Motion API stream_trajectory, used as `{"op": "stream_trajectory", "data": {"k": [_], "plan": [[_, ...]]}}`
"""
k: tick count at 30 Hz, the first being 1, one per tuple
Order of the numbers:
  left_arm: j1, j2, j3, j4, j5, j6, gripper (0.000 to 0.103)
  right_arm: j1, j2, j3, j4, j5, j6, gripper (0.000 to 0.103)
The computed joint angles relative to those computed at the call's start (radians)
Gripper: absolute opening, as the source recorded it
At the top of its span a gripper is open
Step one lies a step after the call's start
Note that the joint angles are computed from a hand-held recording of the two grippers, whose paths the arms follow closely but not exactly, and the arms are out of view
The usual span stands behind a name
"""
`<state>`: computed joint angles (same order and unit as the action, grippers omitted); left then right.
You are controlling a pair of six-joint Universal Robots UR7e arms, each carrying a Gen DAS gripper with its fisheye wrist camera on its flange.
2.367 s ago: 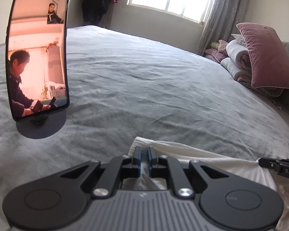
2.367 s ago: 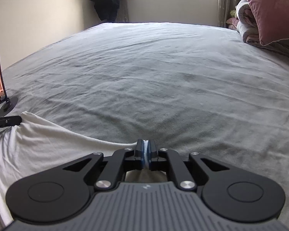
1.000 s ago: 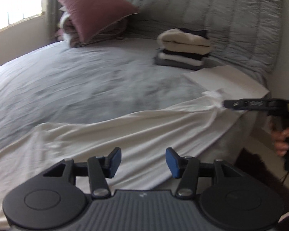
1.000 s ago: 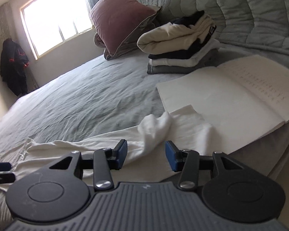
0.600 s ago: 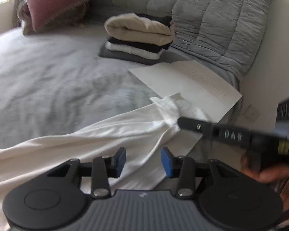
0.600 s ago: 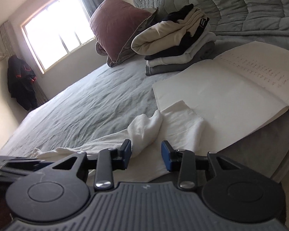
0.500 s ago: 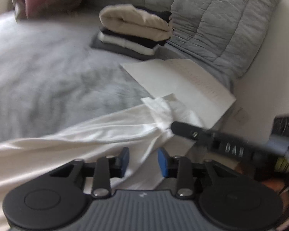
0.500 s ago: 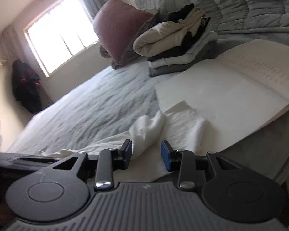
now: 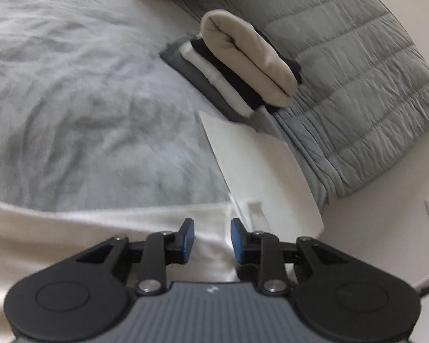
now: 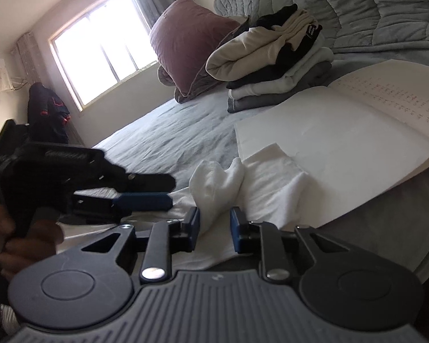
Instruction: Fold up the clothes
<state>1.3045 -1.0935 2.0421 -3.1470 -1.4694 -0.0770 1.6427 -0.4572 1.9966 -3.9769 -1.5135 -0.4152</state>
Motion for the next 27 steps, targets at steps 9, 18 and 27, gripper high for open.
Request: {"op": "stream_trajectory", "data": {"k": [9,18,27], "plan": [[-0.044,-0.032,0.027,-0.061,0.132,0.021,0.039,0.007,0.001,0.001,-0.011,-0.015,0.012,0.022],[-0.08,-0.188,0.154,0.068,0.221,0.078,0.057,0.07,0.026,-0.035,-0.023,-0.142,0.052,0.031],[-0.063,-0.247,0.201,0.093,0.182,0.234,0.059,0.14,0.058,-0.097,-0.04,-0.301,0.003,0.031]]}}
